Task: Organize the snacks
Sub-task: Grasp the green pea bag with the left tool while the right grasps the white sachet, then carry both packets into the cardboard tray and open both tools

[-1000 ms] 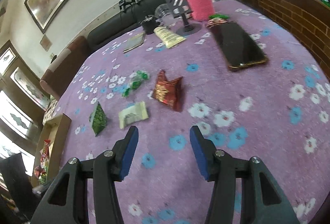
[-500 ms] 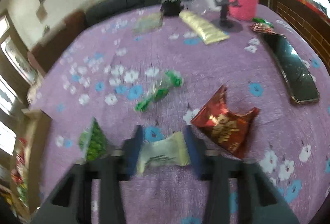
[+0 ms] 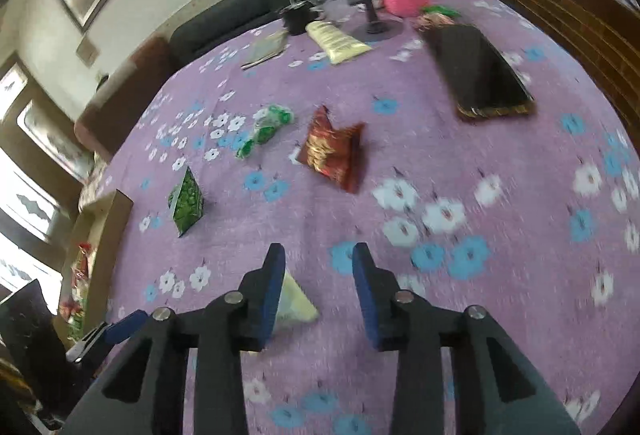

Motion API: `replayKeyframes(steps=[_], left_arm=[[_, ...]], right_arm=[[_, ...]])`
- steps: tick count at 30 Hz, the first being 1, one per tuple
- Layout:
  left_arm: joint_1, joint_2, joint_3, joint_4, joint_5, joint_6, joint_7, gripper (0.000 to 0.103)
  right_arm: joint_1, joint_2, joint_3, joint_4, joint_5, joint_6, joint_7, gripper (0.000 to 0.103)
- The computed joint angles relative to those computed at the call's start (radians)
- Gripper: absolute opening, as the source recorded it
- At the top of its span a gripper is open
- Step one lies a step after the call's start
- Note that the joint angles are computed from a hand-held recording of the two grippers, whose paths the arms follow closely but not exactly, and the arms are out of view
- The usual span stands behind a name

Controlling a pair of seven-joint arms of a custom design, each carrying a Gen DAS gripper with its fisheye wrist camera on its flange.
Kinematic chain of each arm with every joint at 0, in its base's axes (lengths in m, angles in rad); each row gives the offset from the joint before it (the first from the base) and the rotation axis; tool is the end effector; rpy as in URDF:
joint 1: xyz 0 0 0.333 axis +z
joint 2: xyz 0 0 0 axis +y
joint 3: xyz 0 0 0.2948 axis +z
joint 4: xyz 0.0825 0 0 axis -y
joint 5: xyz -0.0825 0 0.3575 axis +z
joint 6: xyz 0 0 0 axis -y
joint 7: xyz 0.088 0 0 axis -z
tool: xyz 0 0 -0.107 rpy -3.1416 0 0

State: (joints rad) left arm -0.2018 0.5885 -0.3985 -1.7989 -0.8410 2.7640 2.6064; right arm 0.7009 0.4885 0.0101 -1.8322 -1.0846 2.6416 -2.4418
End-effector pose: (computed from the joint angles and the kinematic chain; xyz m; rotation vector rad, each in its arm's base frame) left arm 0.5680 -0.3179 0.2702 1.0977 -2.6557 1.0815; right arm 0.4680 0.4326 0.2875 -1.0875 2.2312 -0.3974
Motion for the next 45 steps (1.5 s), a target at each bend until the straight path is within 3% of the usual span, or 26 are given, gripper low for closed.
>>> replayKeyframes(steps=[3,5,6,13,15,21,25,29,30,31,32,34,38,40,45], left_arm=[[-0.003,0.0,0.013,0.009,0.021,-0.024,-0.018,0.102],[0.012,0.011,0.024,0.049,0.025,-0.103,-0.063,0.085],[0.013,0.015,0.033,0.066,0.031,-0.123,-0.085,0.082],[-0.048,0.06,0.104,0.19,0.154,-0.048,-0.211,0.082],[-0.087,0.097,0.136,0.251,0.232,-0.043,-0.266,0.082],[-0.184,0.244,0.189,0.463,0.437,-0.05,-0.366,0.083],[-0.239,0.396,0.221,0.698,0.544,-0.14,-0.435,0.083],[-0.267,0.485,0.231,0.825,0.61,-0.173,-0.479,0.083],[-0.27,0.488,0.232,0.825,0.621,-0.166,-0.484,0.083],[-0.278,0.475,0.242,0.794,0.637,-0.126,-0.487,0.071],[-0.284,0.462,0.25,0.77,0.65,-0.101,-0.493,0.053],[-0.26,0.443,0.222,0.755,0.638,-0.126,-0.485,0.043],[-0.209,0.366,0.177,0.634,0.596,-0.079,-0.447,0.043],[-0.169,0.315,0.141,0.552,0.551,-0.053,-0.408,0.043],[-0.014,0.164,0.001,0.308,0.352,0.017,-0.237,0.043]], right_arm=[[-0.021,0.059,0.036,0.068,0.089,0.005,-0.106,0.034],[-0.012,0.094,0.027,0.109,0.118,0.027,-0.125,0.039],[-0.004,0.106,0.027,0.137,0.147,-0.01,-0.157,0.04],[0.042,0.218,0.014,0.341,0.272,-0.209,-0.397,0.04],[0.062,0.229,0.004,0.362,0.28,-0.261,-0.442,0.032],[0.088,0.193,-0.032,0.286,0.209,-0.2,-0.382,0.031],[0.084,0.18,-0.039,0.257,0.17,-0.155,-0.335,0.031],[0.078,0.177,-0.041,0.249,0.151,-0.132,-0.309,0.031],[0.078,0.177,-0.04,0.25,0.149,-0.131,-0.307,0.031],[0.077,0.178,-0.039,0.251,0.148,-0.132,-0.307,0.031],[0.077,0.178,-0.038,0.251,0.147,-0.132,-0.306,0.031],[0.075,0.178,-0.038,0.252,0.145,-0.128,-0.303,0.031],[0.074,0.175,-0.046,0.24,0.121,-0.079,-0.272,0.031],[0.074,0.172,-0.064,0.222,0.081,-0.008,-0.217,0.031],[0.096,0.166,-0.122,0.199,-0.048,0.119,-0.052,0.031]])
